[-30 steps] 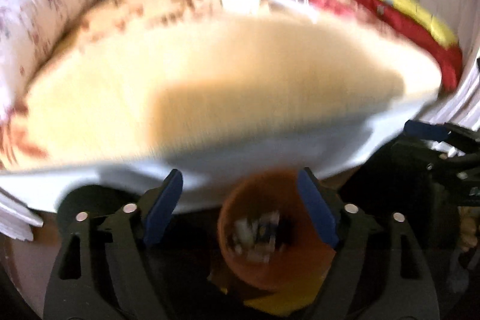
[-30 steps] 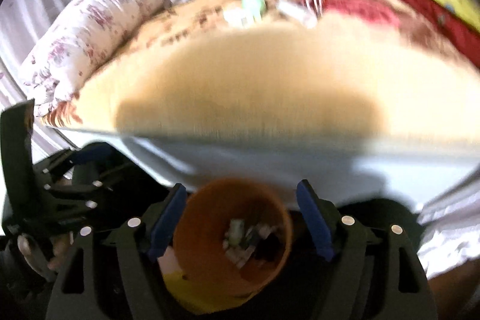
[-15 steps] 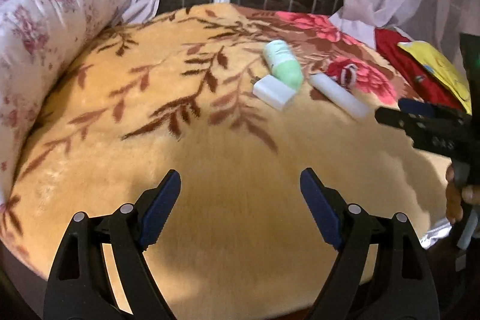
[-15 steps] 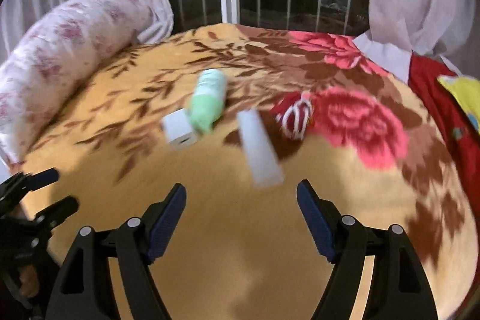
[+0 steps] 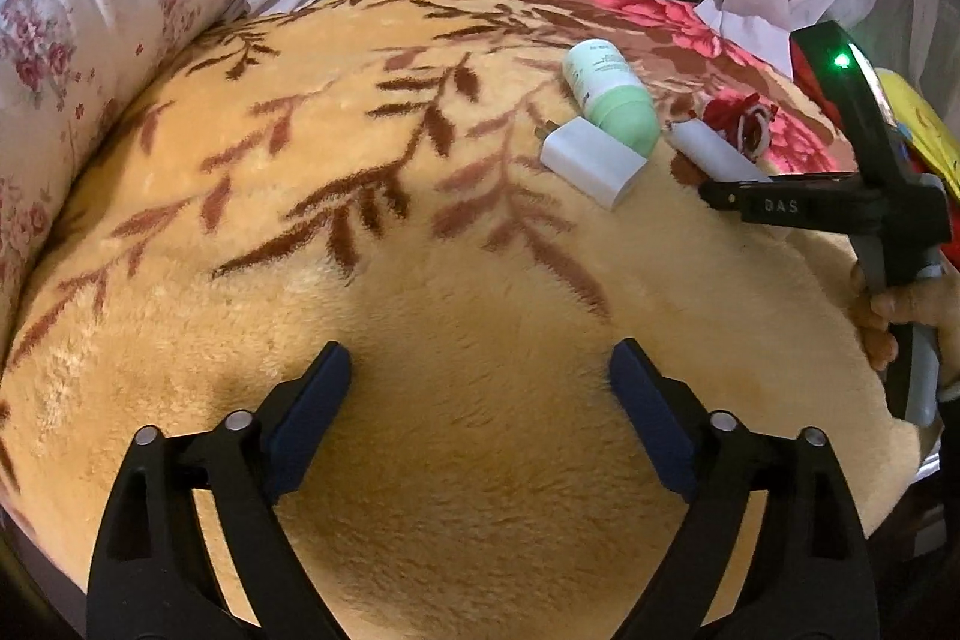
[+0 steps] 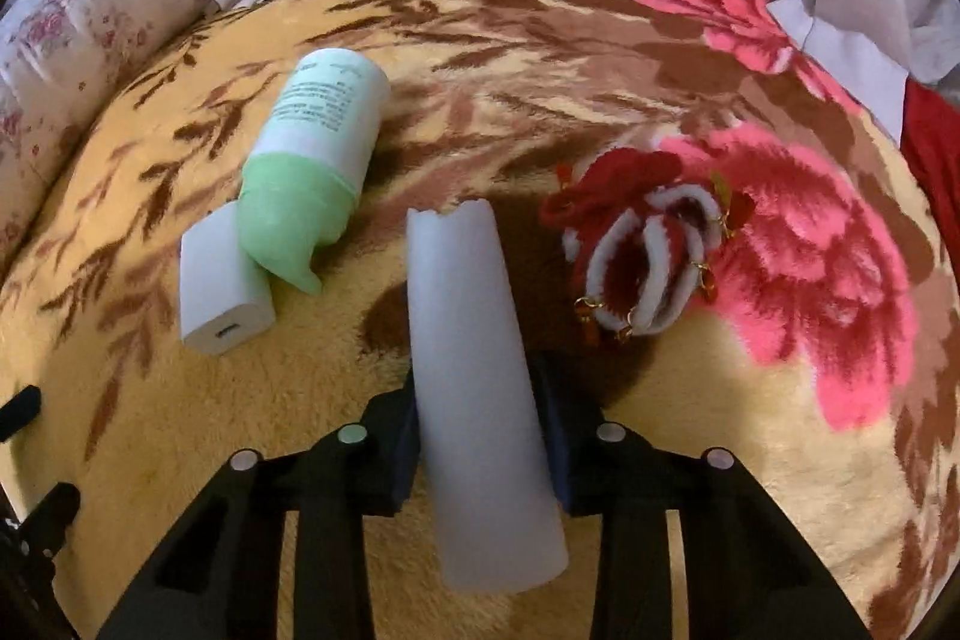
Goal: Collect trash
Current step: 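Grasp the white charger plug with the left tool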
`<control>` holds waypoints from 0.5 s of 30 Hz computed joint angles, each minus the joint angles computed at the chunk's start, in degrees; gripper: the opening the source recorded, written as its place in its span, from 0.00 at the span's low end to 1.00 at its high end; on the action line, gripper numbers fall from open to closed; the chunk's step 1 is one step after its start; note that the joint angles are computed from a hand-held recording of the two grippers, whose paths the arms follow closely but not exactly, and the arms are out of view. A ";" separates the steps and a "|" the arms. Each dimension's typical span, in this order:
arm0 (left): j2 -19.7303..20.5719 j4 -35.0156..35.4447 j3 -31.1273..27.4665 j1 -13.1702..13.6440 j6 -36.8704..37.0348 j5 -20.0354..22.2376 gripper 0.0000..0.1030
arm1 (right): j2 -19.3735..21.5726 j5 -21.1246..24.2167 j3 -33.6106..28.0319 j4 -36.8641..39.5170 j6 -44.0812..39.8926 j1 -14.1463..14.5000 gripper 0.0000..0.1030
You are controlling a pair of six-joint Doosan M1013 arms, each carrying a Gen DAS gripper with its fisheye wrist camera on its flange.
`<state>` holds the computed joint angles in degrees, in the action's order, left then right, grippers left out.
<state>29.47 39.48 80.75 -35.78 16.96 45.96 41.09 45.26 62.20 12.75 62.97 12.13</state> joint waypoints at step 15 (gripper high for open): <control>4.55 -3.49 -10.50 0.26 14.34 5.61 0.88 | -5.32 -6.38 9.56 19.70 -6.45 -4.93 0.23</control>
